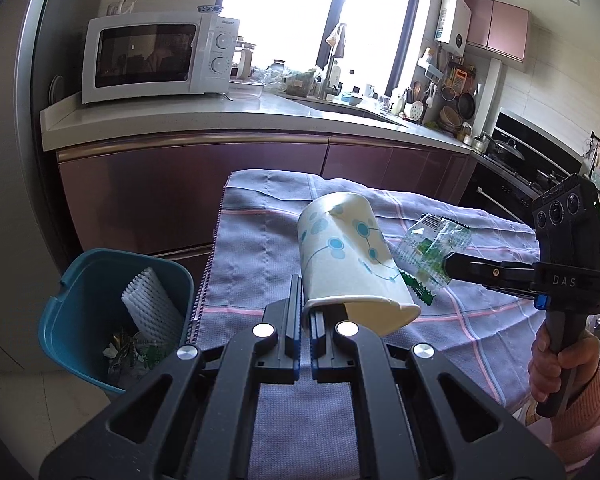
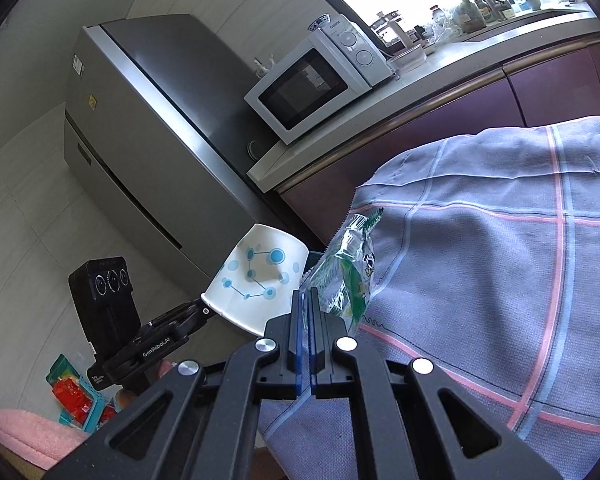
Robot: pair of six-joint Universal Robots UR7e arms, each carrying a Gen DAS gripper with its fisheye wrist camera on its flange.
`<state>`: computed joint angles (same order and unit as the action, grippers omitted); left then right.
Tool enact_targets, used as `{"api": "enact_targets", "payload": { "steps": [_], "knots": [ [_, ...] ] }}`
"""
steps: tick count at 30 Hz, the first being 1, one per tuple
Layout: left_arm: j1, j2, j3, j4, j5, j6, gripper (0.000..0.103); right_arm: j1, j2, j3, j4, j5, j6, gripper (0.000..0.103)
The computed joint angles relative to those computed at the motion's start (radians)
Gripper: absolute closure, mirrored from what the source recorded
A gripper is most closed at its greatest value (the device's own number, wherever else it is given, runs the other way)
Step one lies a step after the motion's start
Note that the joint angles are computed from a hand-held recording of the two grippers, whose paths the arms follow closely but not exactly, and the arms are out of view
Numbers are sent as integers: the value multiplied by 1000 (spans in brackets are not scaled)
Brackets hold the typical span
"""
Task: Collect trash
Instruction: 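Carry the cup and packet over the teal bin with both tools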
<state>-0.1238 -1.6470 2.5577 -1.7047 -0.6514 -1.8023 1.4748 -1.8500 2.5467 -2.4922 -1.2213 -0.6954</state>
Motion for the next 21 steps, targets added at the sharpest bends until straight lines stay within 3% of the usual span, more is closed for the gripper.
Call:
{"api": "enact_targets", "payload": {
  "steps": [21],
  "knots": [
    [-49,-90,-19,257,-42,-176,99,85,131,-25,-51,-14,16,101]
  ]
}}
